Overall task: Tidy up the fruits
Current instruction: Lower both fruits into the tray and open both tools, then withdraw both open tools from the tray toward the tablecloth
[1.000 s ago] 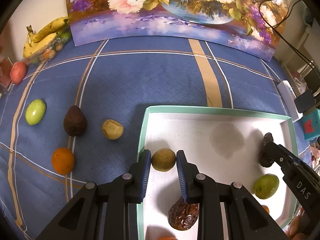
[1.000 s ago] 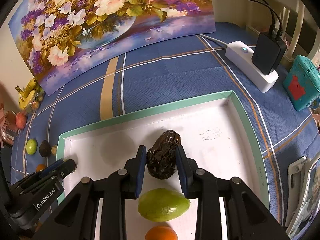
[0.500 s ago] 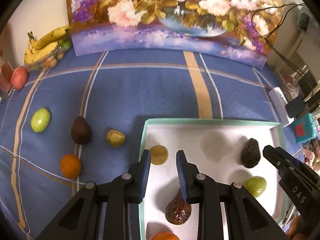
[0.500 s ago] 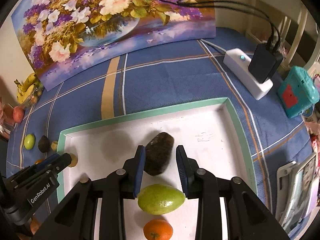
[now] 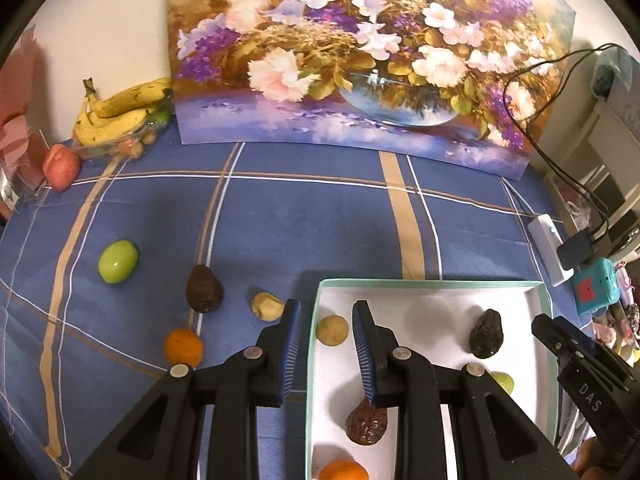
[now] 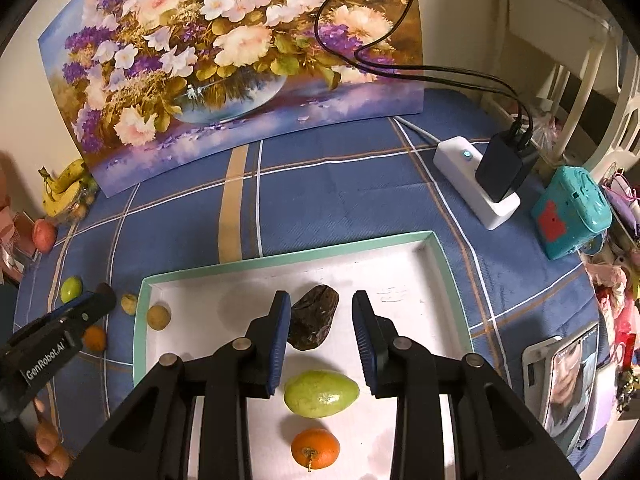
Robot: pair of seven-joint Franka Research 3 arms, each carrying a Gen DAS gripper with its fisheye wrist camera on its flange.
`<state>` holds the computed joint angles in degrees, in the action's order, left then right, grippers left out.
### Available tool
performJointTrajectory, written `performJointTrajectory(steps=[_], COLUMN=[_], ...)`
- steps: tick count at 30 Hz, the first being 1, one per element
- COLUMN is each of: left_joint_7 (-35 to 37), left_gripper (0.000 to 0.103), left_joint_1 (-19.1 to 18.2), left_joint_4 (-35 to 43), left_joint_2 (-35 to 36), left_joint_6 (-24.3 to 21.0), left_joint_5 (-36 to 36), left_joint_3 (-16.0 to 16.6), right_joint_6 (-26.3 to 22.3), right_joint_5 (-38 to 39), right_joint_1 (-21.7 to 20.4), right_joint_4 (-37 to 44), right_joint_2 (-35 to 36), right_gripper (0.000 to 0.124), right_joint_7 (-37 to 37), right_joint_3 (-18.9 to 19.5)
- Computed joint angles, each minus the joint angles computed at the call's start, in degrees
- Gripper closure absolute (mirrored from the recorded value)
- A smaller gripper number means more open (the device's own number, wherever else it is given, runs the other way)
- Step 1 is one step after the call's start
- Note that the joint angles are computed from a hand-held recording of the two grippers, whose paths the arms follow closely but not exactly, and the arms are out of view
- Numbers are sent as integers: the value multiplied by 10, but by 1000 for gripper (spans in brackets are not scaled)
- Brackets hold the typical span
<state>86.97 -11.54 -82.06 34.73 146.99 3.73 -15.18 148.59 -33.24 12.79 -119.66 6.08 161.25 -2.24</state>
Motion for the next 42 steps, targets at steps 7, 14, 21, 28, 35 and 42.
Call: performJointTrajectory(steps=[7, 14, 21, 28, 35, 42], left_joint_7=[-7, -15, -50, -113, -146, -155], left_gripper=[74, 74, 51, 23, 8, 7], left_joint_1=[3, 2, -7, -30, -29, -28], left_joint_4=[2, 6, 24, 44, 54, 59], left_joint_2=[1, 3, 18, 30, 36, 39], left_joint_6=[-1, -6, -25, -48, -58, -66], left_joint_5=[-1, 3, 23, 81, 109, 120], left_joint_3=[2, 7, 26, 60, 65, 63], right_joint_6=[-3, -2, -7, -14, -32, -29], right_joint_5=[6, 15, 32, 56, 57, 54], right_joint_1=[2, 4, 7, 12, 25, 29], right_joint_4=[4, 7, 15, 29, 45, 45], right_joint_2=[4, 10, 21, 40, 57, 60], right_gripper=[91, 91, 87, 70, 51, 50], right_joint_7=[-10, -24, -44, -78, -90, -89], right_joint_3=[1, -1, -2, -6, -14, -19])
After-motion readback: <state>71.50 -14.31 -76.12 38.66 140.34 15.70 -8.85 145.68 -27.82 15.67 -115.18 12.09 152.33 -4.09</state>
